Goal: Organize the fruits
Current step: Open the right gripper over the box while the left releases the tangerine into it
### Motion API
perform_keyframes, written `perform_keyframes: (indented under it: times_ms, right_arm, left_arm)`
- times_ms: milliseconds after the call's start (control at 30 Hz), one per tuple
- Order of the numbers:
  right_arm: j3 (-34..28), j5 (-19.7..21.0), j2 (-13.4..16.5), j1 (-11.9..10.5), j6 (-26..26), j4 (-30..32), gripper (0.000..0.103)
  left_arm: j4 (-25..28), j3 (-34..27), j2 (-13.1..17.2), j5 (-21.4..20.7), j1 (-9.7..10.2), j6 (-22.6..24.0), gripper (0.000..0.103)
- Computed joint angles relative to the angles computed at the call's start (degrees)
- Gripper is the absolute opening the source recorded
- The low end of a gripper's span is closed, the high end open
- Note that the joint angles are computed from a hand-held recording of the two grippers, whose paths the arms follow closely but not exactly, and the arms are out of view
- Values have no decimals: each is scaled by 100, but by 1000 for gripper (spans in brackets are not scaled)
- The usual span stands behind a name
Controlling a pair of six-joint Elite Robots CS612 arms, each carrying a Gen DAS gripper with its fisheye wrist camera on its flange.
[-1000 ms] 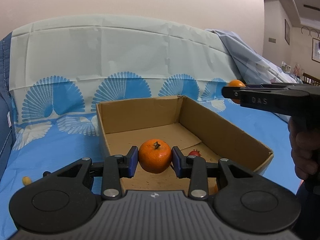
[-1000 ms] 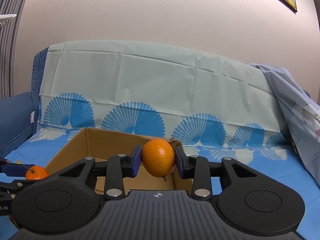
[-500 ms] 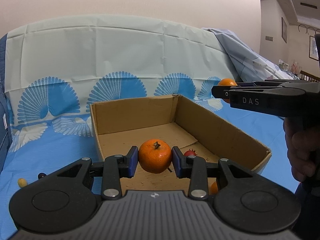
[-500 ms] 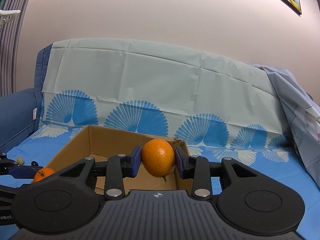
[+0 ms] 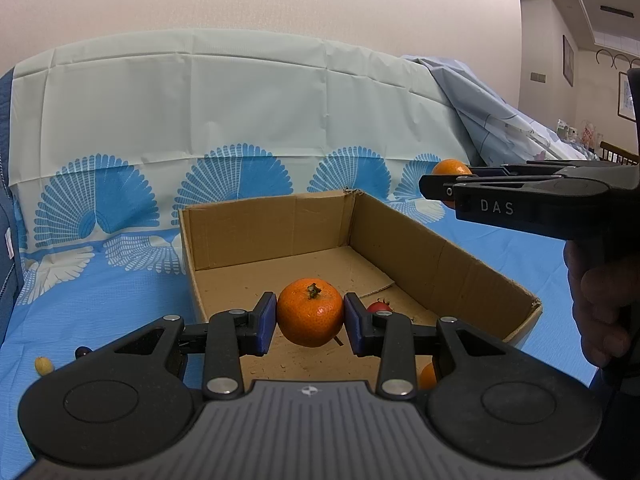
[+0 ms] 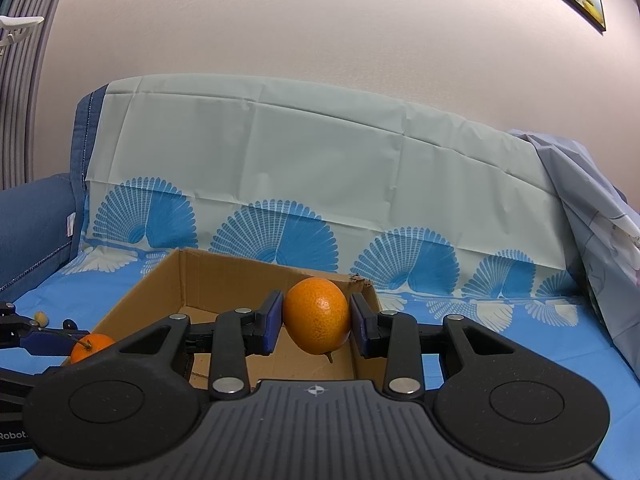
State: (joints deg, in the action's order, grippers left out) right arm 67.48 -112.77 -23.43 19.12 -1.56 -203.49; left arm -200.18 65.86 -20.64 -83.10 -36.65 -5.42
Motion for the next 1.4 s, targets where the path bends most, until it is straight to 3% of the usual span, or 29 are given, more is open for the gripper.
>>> perform_keyframes:
  times_ms: [1233,1300,1333,1400]
  right_arm:
    - [-42,-7,22,8,-59,69,37]
    - [-39,-1,13,5,-24,169,43]
    - [-45,-18,15,8,-24,196,52]
    - [-66,-69,35,16,-70,133,58]
  left_arm:
    - [52,-13,-4,-38,-14,-26,41]
    - [80,-9,-11,-47,-14,-38,49]
    - [52,-10,-8,-17,-21,-30,49]
    - [31,-11,-4,10,-24,-25,49]
